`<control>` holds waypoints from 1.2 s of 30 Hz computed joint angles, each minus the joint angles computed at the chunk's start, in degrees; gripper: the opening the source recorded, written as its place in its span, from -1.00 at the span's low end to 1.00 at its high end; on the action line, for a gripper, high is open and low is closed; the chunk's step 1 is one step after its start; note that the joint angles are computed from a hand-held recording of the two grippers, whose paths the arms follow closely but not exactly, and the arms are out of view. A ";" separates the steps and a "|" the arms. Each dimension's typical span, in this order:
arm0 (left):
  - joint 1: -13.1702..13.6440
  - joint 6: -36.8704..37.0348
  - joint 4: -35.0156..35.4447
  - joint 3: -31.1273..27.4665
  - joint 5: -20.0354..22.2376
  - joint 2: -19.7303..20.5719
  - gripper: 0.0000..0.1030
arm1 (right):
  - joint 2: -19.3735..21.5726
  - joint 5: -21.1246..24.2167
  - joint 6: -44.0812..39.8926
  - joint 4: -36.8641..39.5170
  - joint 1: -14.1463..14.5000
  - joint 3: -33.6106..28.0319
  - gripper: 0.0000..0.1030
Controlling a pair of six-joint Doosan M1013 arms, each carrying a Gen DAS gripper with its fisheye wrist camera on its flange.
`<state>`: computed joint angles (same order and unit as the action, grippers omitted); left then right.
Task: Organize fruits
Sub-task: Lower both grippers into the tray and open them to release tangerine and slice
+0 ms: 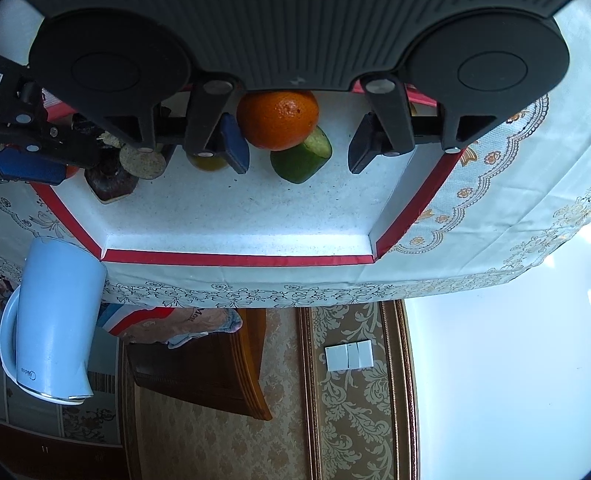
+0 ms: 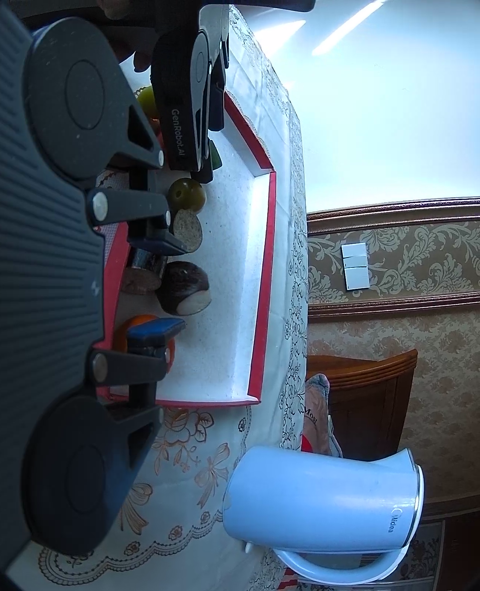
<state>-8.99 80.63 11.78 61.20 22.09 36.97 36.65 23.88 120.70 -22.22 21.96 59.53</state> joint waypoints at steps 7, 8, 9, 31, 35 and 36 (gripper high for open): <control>-0.05 0.18 0.27 0.22 -0.33 -0.02 0.14 | -0.01 -0.30 0.08 0.14 -0.05 0.14 -0.34; -0.06 0.30 0.12 0.23 -0.34 -0.02 0.14 | 0.00 -0.30 0.24 0.00 -0.03 0.14 -0.34; -0.04 0.41 -0.13 0.17 -0.23 0.00 0.14 | -0.02 -0.35 0.32 -0.07 -0.02 0.19 -0.34; 0.38 -2.25 -0.11 1.94 -0.67 -1.29 0.66 | -0.39 -0.92 6.62 -5.11 0.21 1.03 -0.32; 0.49 -2.11 -0.49 3.07 -1.76 -1.96 0.67 | -0.71 -1.69 9.72 -7.62 0.23 1.70 -0.17; 0.48 -2.09 -0.66 3.25 -1.89 -2.10 0.67 | -0.83 -1.82 10.34 -7.96 0.25 1.90 -0.16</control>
<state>-8.51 78.54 11.12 64.45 20.20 34.86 35.83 22.06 131.04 -30.18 22.21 61.43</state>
